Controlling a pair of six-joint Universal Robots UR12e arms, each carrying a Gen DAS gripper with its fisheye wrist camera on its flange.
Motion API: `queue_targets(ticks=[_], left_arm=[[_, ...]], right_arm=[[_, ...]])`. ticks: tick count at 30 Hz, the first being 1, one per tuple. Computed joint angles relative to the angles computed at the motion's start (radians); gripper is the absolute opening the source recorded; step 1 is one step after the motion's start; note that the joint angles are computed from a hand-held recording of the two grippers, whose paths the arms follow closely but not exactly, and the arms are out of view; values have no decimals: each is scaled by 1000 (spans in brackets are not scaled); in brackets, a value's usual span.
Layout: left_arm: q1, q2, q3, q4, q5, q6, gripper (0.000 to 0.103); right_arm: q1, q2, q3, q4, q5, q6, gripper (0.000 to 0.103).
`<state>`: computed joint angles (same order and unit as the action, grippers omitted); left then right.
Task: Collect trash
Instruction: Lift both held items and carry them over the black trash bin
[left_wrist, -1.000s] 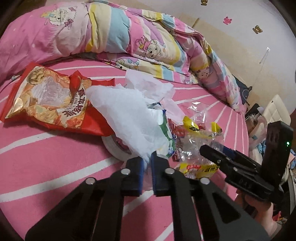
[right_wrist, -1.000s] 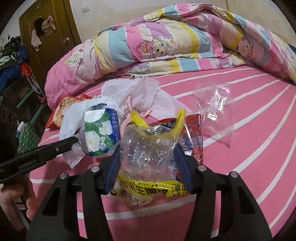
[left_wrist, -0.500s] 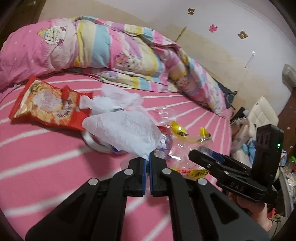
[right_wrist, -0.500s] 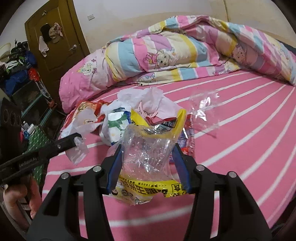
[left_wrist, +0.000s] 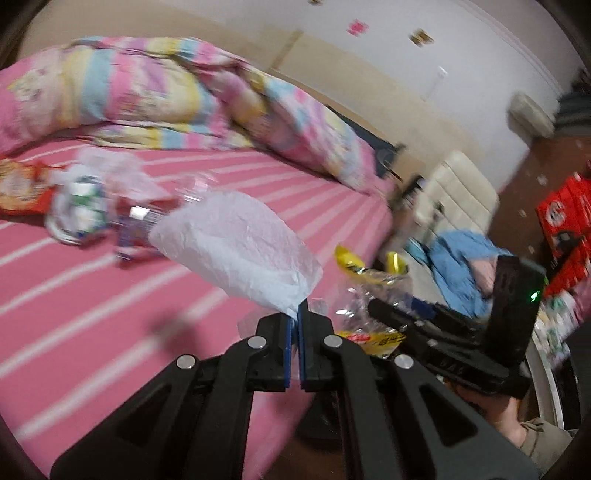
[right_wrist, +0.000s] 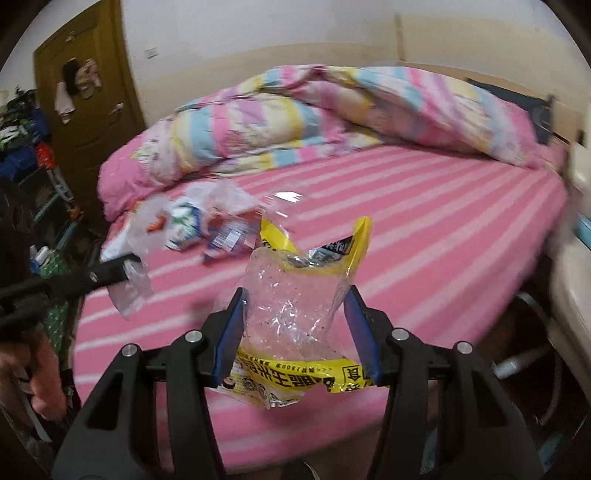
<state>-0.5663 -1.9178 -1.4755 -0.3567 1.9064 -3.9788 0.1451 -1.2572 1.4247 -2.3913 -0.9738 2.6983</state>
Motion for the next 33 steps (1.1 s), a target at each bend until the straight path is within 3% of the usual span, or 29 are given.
queue_targets(ticks=[8, 13, 17, 23, 33], left_arm=[[-49, -198, 278, -127, -191, 53, 2], [-60, -341, 482, -241, -337, 81, 2], [-70, -442, 636, -341, -409, 97, 2], [-69, -587, 839, -519, -506, 118, 2], [-60, -821, 1202, -797, -625, 170, 2]], right_arm=[[-164, -66, 129, -9, -77, 34, 54], [-247, -81, 183, -11, -113, 62, 54], [-289, -69, 200, -1, -144, 84, 54], [-319, -29, 205, 32, -192, 107, 54], [-310, 58, 172, 86, -274, 134, 54]])
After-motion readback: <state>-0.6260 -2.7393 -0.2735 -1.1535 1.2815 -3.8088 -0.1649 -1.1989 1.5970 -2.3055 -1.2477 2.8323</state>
